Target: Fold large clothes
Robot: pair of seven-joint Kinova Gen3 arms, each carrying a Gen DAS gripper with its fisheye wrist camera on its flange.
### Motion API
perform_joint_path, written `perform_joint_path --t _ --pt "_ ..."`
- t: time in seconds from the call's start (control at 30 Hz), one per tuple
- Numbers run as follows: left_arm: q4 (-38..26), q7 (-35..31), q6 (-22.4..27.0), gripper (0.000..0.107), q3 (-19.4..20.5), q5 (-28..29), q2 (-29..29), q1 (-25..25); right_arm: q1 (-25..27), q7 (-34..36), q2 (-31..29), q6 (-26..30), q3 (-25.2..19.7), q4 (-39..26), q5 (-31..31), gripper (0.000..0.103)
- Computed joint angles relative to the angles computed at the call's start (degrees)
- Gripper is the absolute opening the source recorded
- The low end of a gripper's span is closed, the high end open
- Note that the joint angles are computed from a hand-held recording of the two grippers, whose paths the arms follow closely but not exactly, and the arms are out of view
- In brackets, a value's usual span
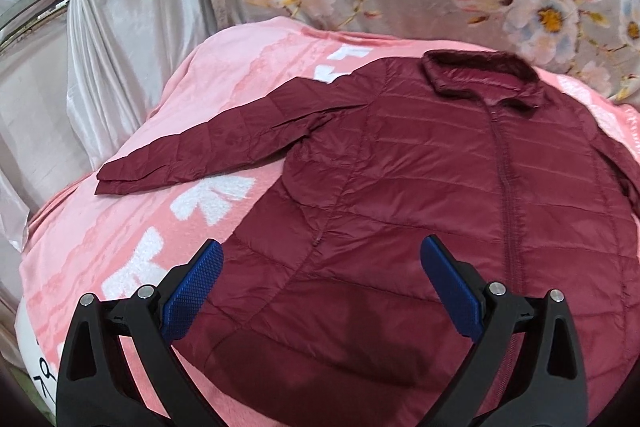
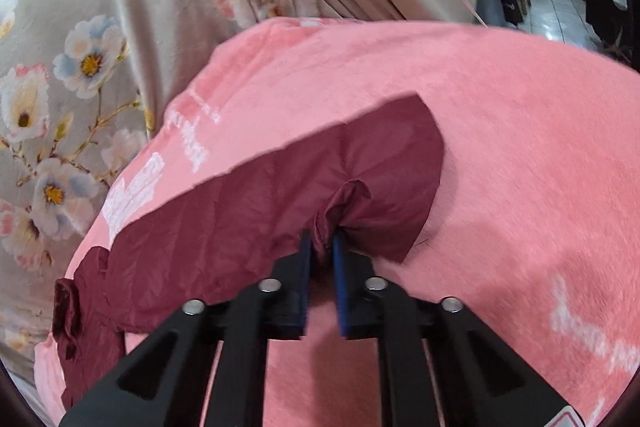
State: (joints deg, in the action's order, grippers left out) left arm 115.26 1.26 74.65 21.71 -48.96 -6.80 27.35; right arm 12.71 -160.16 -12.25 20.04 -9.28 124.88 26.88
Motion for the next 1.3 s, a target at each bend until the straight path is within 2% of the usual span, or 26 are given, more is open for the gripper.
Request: perform_joint_path --t 0.13,0.23,0.33,0.4,0.53,0.63,0.8,0.83,0.9,0.93,0.97,1.0,1.03,1.07,1.17,1.3 --pt "0.3 -0.6 -0.1 0.097 -1.1 -0.6 0.5 -0.9 3.5 -4.0 -1.1 1.9 -10.6 -4.9 9.3 0.006" --pt "0.7 -1.2 -0.6 0.097 -2.1 -1.2 0.2 -1.9 1.6 -5.9 -0.9 2.7 -18.6 -9.9 16.3 0.006" --pt "1.1 -2.3 -1.9 0.097 -2.3 -1.2 -0.7 -4.3 -2.4 -6.9 2.2 5.3 -26.3 -15.8 23.3 0.006" --pt "1.7 -3.5 -3.1 0.097 0.4 -0.9 -1.6 -9.3 -7.7 -6.8 7.0 7.1 -29.8 -20.1 28.0 0.006" --pt "2.7 -6.9 -6.9 0.097 5.3 1.1 -4.2 -19.9 -18.3 -8.8 17.0 11.2 -33.5 -26.4 36.8 0.006" --pt "3.4 -10.4 -10.5 0.097 8.2 3.4 -6.4 -27.9 -25.3 -5.5 23.8 14.3 -34.8 -30.7 38.2 0.006" --pt "4.6 -19.1 -17.9 0.097 10.9 9.3 -10.6 -40.3 -30.2 -1.9 33.3 18.8 -40.6 -35.5 40.5 0.006" --pt "4.7 -21.4 -19.4 0.097 9.8 10.8 -11.1 -41.1 -30.5 -1.5 34.1 19.3 -41.5 -35.5 40.7 0.008" --pt "4.9 -26.1 -23.2 0.097 5.2 13.8 -11.7 -39.4 -30.8 0.9 37.1 20.4 -44.4 -36.8 40.6 0.015" --pt "4.9 -28.4 -25.2 0.097 2.5 16.0 -12.0 -38.3 -30.6 1.0 37.6 20.6 -45.2 -36.6 41.0 0.025" --pt "4.9 -30.8 -27.6 0.097 -0.1 18.4 -11.9 -37.1 -31.1 0.2 37.1 20.3 -44.9 -35.7 41.7 0.040" --pt "4.6 -33.1 -29.9 0.097 -2.8 20.7 -11.3 -35.6 -31.5 -1.6 35.5 19.1 -43.9 -33.9 42.6 0.046" --pt "4.7 -35.4 -31.9 0.097 -5.5 23.0 -10.8 -34.0 -32.5 -3.9 33.8 17.6 -41.8 -32.5 43.6 0.061" --pt "4.5 -37.1 -34.1 0.097 -8.1 25.4 -9.9 -32.2 -33.8 -6.3 31.8 16.2 -39.1 -30.9 44.1 0.067" --pt "3.7 -41.3 -39.3 0.097 -16.1 32.3 -7.0 -25.9 -33.9 -10.5 26.4 13.7 -34.7 -26.6 42.9 0.068" --pt "0.7 -47.4 -40.5 0.096 -26.7 41.7 -0.1 -16.0 -27.9 -13.3 20.9 13.5 -33.6 -22.4 37.6 0.068"
